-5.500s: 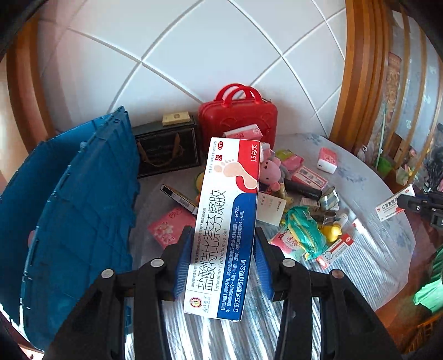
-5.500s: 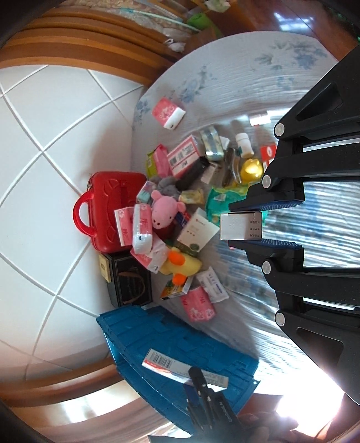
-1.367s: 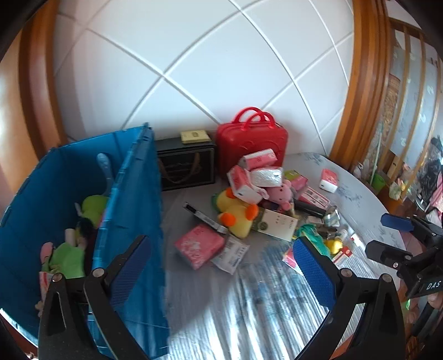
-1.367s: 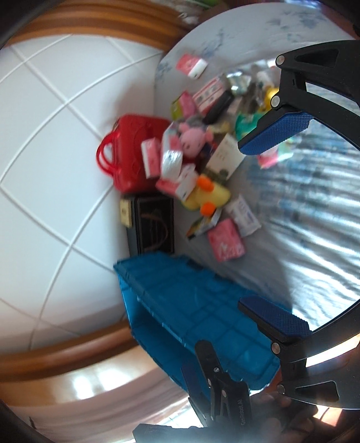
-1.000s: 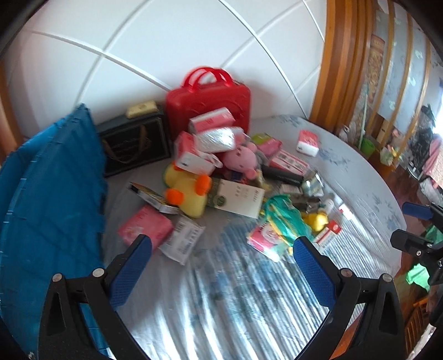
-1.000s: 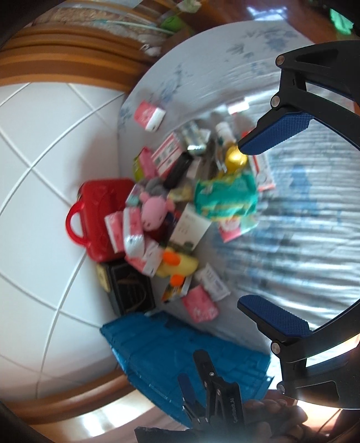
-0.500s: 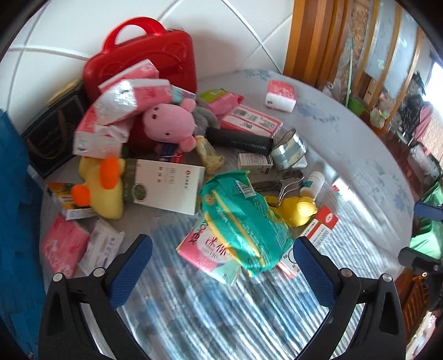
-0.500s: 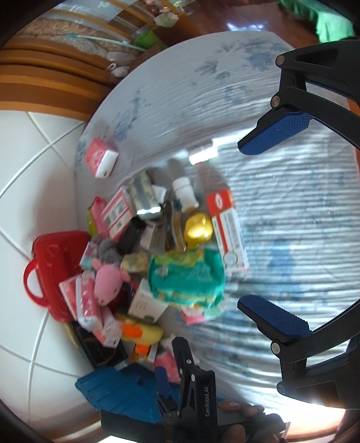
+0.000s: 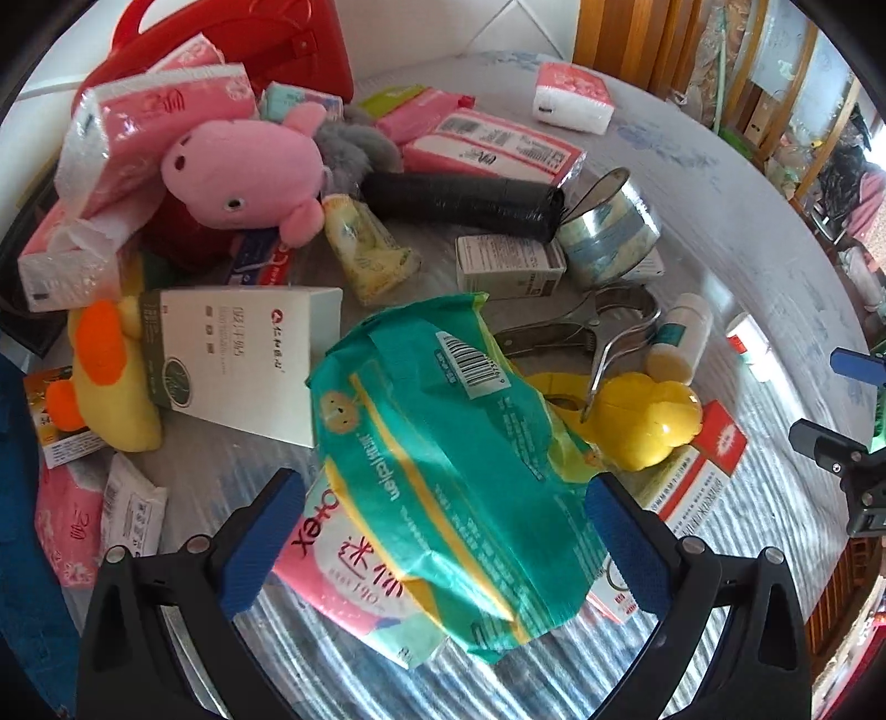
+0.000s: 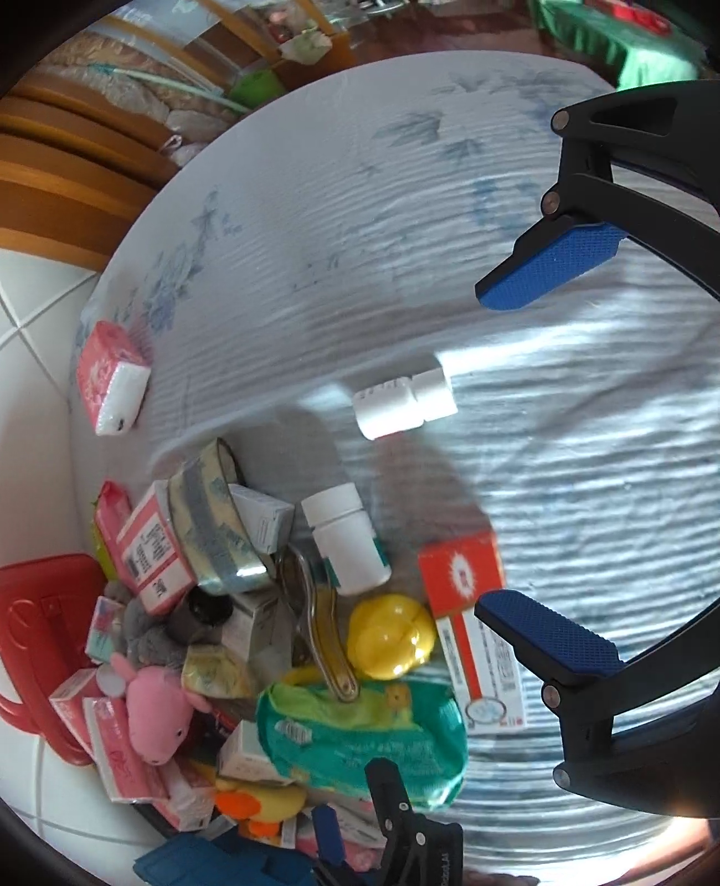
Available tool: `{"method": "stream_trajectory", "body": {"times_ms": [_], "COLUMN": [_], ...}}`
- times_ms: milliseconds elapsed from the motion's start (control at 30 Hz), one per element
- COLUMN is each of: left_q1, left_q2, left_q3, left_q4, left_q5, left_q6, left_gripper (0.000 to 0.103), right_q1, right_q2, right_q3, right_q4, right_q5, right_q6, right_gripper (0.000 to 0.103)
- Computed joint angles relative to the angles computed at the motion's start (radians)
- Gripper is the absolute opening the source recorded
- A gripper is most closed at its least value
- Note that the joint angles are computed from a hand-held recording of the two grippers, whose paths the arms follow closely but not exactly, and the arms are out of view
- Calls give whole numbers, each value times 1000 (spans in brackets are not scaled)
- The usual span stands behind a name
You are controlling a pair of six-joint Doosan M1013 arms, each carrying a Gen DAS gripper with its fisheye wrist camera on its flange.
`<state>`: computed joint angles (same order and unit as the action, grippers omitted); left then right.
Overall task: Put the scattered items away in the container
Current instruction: 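Grasp the green wipes pack with the left gripper while the right grasps a white pill bottle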
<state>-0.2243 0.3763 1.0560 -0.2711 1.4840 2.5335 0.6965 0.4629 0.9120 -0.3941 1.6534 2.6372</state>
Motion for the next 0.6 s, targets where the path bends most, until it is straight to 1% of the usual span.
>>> {"method": "stream_trajectory", "body": {"times_ms": [100,233,267,300,333,367,400,433,500,533,567,600], "left_q1": [-13,-38,-43,-43,-39,-33,-27,-20,-4,5,13,21], "left_q2": [-1,-16,-18,-21,-21,-19,-17,-12,-1,2,6,10], "left_q3": [12,51,58,61,58,50,42,30,4,-6,-18,-30], "left_q4": [21,71,87,85,71,50,33,15,-24,-42,-60,-77], "left_q5": [-12,-47,-56,-62,-60,-51,-42,-26,12,23,33,46], "left_q6": [-25,11,14,15,18,19,22,27,38,40,38,33], "left_gripper": [103,103,102,98,95,88,78,77,67,65,64,64], "right_q1": [-19,-41,-46,-51,-56,-60,-64,-67,-69,-67,-66,-66], "right_q2": [9,19,21,21,21,22,23,22,15,15,14,10], "right_q3": [8,18,19,22,26,28,30,34,45,44,43,48], "right_q4": [28,53,60,68,77,85,97,107,116,112,109,111], "right_q5": [4,8,9,9,11,16,19,20,4,7,7,-2], "right_q6": [-26,-37,-39,-38,-38,-38,-39,-40,-39,-41,-41,-36], "right_gripper": [102,101,98,95,86,73,66,55,47,38,23,24]}}
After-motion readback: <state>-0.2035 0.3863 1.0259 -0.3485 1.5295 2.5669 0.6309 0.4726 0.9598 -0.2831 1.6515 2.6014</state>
